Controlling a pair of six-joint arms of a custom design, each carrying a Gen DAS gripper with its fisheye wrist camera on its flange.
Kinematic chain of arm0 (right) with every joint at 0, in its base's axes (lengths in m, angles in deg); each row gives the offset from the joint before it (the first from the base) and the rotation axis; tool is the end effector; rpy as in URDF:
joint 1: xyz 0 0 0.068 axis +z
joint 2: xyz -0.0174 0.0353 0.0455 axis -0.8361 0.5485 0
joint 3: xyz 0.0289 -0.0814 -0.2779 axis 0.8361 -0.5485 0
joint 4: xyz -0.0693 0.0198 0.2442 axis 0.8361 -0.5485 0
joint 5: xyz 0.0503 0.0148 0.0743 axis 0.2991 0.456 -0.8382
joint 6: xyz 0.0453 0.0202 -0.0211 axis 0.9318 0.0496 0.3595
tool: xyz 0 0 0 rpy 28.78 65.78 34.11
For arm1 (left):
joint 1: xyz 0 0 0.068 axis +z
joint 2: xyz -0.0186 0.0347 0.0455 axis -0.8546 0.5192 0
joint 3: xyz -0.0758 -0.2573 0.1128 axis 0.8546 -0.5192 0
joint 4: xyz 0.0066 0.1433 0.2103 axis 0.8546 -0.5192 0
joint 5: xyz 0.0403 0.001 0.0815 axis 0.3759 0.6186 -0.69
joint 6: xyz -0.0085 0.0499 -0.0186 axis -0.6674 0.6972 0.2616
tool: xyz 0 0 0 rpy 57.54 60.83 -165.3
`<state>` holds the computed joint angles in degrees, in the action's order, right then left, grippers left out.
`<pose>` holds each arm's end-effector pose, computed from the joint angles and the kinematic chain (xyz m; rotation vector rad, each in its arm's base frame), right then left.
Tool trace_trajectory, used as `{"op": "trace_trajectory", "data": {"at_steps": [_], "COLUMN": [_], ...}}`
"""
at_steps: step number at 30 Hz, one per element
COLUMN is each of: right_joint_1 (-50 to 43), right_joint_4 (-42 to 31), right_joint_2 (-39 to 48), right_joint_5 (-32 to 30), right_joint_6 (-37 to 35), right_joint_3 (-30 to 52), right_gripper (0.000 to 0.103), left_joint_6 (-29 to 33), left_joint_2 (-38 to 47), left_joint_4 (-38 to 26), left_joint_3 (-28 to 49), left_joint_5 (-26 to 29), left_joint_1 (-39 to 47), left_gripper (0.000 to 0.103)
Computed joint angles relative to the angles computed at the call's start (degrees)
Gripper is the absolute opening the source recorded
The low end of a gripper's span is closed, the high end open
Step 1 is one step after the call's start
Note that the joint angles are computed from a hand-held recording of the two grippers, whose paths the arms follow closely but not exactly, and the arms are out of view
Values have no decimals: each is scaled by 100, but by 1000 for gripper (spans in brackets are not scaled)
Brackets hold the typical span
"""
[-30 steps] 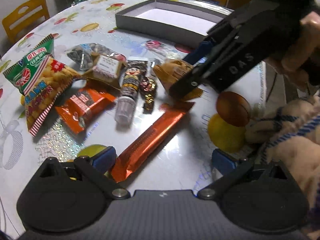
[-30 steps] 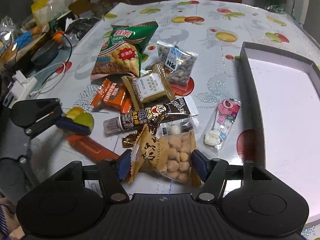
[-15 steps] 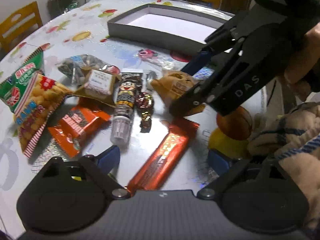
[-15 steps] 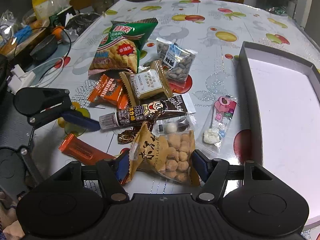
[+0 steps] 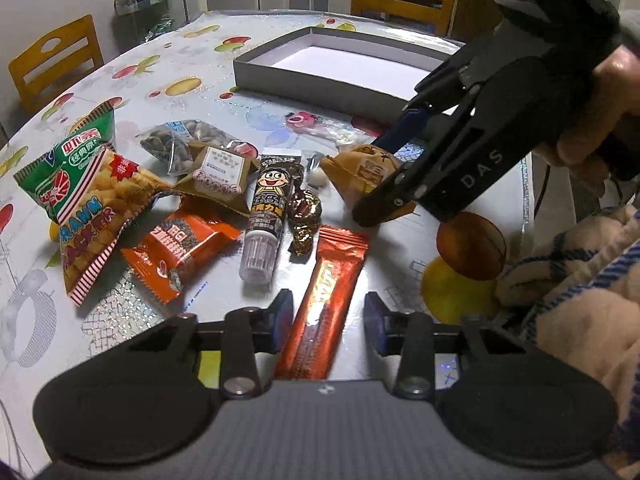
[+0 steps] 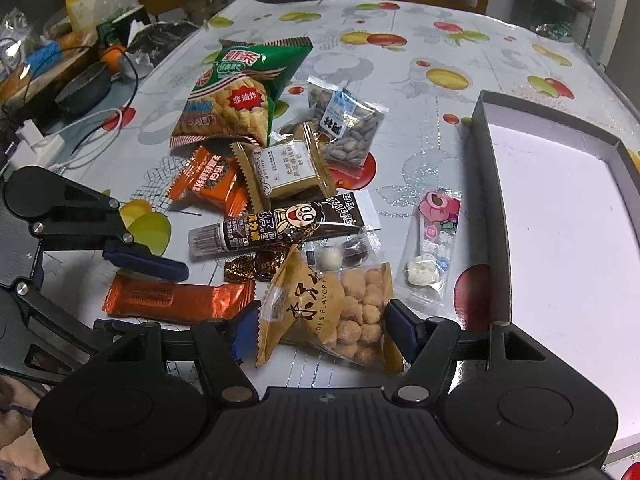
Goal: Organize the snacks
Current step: 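Grasp the orange candy bar with the left tool while the right tool grasps the peanut bag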
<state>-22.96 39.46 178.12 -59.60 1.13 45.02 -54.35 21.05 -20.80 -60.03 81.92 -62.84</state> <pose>0.2536 0.1776 0.1468 -1.1052 2.4058 0.3740 0.1065 -0.0159 0.1305 0.5109 2.4630 -0.2118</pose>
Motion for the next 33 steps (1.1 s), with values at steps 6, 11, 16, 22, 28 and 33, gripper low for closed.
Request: {"op": "trace_trajectory", "data": {"at_steps": [6, 11, 16, 22, 28, 33], "right_joint_1": [15, -10, 111, 227, 74, -78], "right_joint_4": [70, 160, 365, 495, 628, 543], "right_joint_2": [90, 82, -19, 47, 143, 130], "right_joint_5": [58, 39, 245, 385, 109, -170], "right_joint_6": [-10, -50, -333, -565, -470, -420], "right_joint_3": [-8, -55, -193, -224, -224, -171], "right_gripper": [70, 69, 70, 76, 63, 57], "left_joint_6": [-256, -436, -601, -633, -721, -825], "left_joint_2": [-197, -189, -300, -274, -362, -433], "left_joint_4": [-96, -48, -98, -99, -149, -117], "left_joint_3": [-37, -43, -59, -54, -55, -50], "left_joint_5": [-53, -113, -159, -20, -83, -142], "left_joint_1": [-150, -195, -157, 22, 26, -30], "left_gripper": [27, 27, 19, 17, 17, 17]}}
